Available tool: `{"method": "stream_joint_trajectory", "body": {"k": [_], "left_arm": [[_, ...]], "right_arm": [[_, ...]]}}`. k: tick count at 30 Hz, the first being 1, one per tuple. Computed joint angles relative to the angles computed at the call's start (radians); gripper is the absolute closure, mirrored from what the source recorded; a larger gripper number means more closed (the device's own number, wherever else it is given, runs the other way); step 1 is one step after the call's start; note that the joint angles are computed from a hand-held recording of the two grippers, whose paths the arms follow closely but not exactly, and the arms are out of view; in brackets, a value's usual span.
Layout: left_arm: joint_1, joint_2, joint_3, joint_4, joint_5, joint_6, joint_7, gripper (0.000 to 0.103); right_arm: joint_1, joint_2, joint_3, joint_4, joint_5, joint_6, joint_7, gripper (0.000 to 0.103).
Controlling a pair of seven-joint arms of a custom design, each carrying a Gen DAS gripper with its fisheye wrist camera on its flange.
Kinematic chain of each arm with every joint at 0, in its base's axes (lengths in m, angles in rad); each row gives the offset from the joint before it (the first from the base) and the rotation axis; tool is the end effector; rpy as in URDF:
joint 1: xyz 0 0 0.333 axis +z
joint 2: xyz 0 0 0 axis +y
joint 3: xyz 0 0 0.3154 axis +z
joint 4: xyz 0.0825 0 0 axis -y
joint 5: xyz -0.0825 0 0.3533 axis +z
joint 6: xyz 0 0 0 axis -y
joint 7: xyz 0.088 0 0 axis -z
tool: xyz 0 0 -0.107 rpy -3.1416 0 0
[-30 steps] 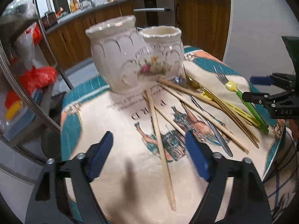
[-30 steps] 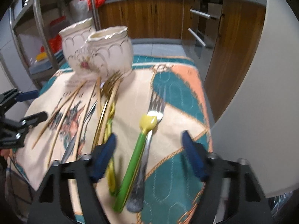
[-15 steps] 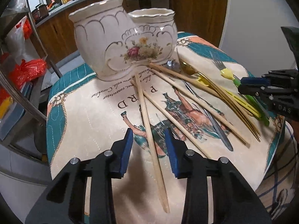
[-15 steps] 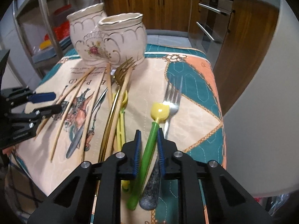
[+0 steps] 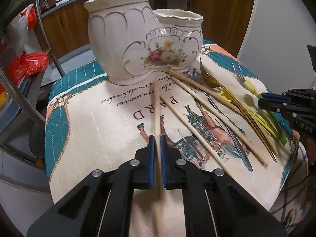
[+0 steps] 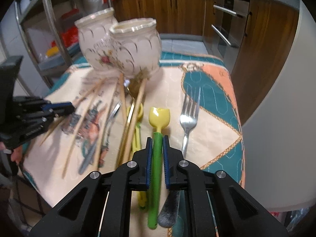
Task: Organize utensils
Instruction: 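Grasp the green tulip spoon with the right tool while the left tool grasps a wooden chopstick, then drop the green spoon into the short cup while the left tool drops the chopstick into the tall cup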
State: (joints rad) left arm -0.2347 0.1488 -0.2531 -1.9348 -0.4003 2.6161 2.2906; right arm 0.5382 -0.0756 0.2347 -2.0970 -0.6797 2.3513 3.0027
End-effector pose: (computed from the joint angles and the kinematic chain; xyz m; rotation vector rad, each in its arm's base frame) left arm 0.5421 -0.2695 0.4846 -0.9238 2.6557 -0.8395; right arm 0.3852 0.3670 0.5033 -1.6010 2.0552 -0.6014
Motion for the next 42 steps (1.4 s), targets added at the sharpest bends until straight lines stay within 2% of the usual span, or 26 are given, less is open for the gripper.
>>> {"method": "stream_joint_trajectory", "body": {"k": [5,8,10,16,20,23,28,30,34,40,42], "left_arm": [[0.03,-0.048,-0.022,-0.041,-0.197,0.06,0.196,0.097],[0.042,-0.073,-0.024,-0.036,-0.363,0.065,0.337,0.097],[0.035,-0.086,-0.018,-0.032,-0.422,0.086,0.381,0.097],[0.027,-0.103,-0.004,0.04,-0.649,0.081,0.532,0.097],[0.026,-0.06,0.0,0.145,-0.718,0.072,0.541,0.097],[0.03,0.004,-0.009,0.252,-0.709,0.048,0.482,0.097],[0.017,0.162,-0.043,0.474,-0.582,0.064,0.314,0.097],[0.02,0.217,-0.068,0.543,-0.563,0.082,0.281,0.097],[-0.011,0.348,-0.101,0.7,-0.491,0.172,0.198,0.097],[-0.089,0.45,-0.08,0.77,-0.3,0.344,0.115,0.097],[-0.052,0.447,-0.138,0.736,-0.293,0.363,0.164,0.097]], "right_arm": [[-0.01,-0.037,0.015,-0.014,-0.143,0.031,0.1,0.092],[-0.021,-0.045,0.024,0.0,-0.235,0.037,0.159,0.092],[-0.03,-0.041,0.026,0.024,-0.291,0.034,0.183,0.092],[-0.039,0.006,0.009,0.118,-0.376,0.044,0.184,0.092],[-0.04,0.043,-0.013,0.193,-0.412,0.054,0.158,0.092],[-0.041,0.062,-0.029,0.242,-0.439,0.065,0.15,0.092],[-0.046,0.097,-0.06,0.323,-0.499,0.093,0.173,0.092],[-0.047,0.103,-0.069,0.334,-0.529,0.098,0.202,0.092],[-0.05,0.135,-0.09,0.369,-0.586,0.073,0.264,0.092],[-0.064,0.176,-0.126,0.377,-0.565,0.143,0.286,0.092],[-0.065,0.183,-0.131,0.372,-0.543,0.161,0.283,0.092]]}}
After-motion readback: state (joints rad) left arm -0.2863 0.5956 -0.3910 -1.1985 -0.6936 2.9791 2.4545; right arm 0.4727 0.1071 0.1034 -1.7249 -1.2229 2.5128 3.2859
